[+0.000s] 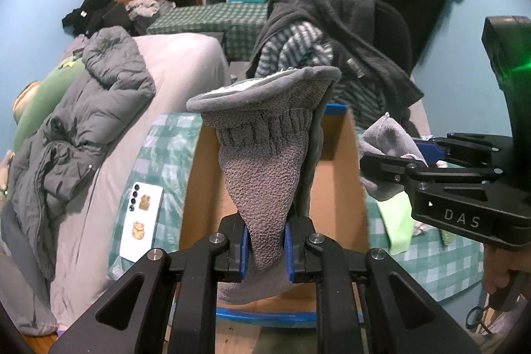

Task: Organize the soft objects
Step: 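Lift and carry the mitten and sock over the cardboard box, then open both tools to drop the mitten and sock into the box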

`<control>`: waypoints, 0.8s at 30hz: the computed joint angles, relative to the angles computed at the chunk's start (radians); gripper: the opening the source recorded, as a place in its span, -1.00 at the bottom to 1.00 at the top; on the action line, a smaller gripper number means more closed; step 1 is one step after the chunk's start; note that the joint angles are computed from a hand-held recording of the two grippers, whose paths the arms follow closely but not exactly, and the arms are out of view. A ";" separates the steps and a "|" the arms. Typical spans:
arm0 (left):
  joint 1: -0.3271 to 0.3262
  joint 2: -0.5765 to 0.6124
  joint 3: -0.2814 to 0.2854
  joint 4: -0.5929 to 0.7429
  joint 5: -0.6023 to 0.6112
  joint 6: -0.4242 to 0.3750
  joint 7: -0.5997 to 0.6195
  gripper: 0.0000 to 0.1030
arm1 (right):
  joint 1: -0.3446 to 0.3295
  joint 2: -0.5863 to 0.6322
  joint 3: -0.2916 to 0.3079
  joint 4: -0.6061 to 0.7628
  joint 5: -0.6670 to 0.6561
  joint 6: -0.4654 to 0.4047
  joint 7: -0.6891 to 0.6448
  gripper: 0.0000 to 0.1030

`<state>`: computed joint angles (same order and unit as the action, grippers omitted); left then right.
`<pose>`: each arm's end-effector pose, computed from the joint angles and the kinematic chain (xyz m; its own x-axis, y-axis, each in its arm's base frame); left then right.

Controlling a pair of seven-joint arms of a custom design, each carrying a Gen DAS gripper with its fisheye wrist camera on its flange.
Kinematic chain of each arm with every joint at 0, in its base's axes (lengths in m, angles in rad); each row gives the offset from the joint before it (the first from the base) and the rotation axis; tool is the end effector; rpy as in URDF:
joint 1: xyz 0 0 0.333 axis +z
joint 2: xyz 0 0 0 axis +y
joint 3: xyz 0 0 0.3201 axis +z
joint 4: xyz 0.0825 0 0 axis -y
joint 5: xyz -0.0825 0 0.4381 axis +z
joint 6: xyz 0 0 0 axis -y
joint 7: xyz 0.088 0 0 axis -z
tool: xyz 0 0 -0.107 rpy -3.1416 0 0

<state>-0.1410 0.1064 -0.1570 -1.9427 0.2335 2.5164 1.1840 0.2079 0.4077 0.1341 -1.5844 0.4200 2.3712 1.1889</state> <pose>0.6401 -0.1959 0.4589 -0.0605 -0.9981 -0.0112 -0.8783 0.0586 -0.4744 0.7166 0.2460 0.4269 0.4793 -0.8323 -0.2784 -0.8354 -0.3356 -0.4353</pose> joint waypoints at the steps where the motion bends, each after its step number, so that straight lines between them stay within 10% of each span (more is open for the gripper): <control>1: 0.002 0.006 0.002 0.003 -0.001 -0.004 0.001 -0.69 | 0.006 0.014 0.000 0.016 -0.007 -0.007 0.007 -0.29; 14: 0.018 0.067 0.011 0.047 -0.047 -0.065 0.038 -0.66 | 0.032 0.132 0.001 0.150 -0.061 -0.080 0.105 -0.21; 24: 0.007 0.060 0.016 0.044 0.003 -0.078 0.008 -0.19 | 0.027 0.104 -0.002 0.118 -0.076 -0.050 0.131 0.15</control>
<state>-0.1344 0.1662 -0.1407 -1.8991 0.2360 2.4387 1.1917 0.2344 0.5121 0.1322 -1.4662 0.3437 2.3208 1.3199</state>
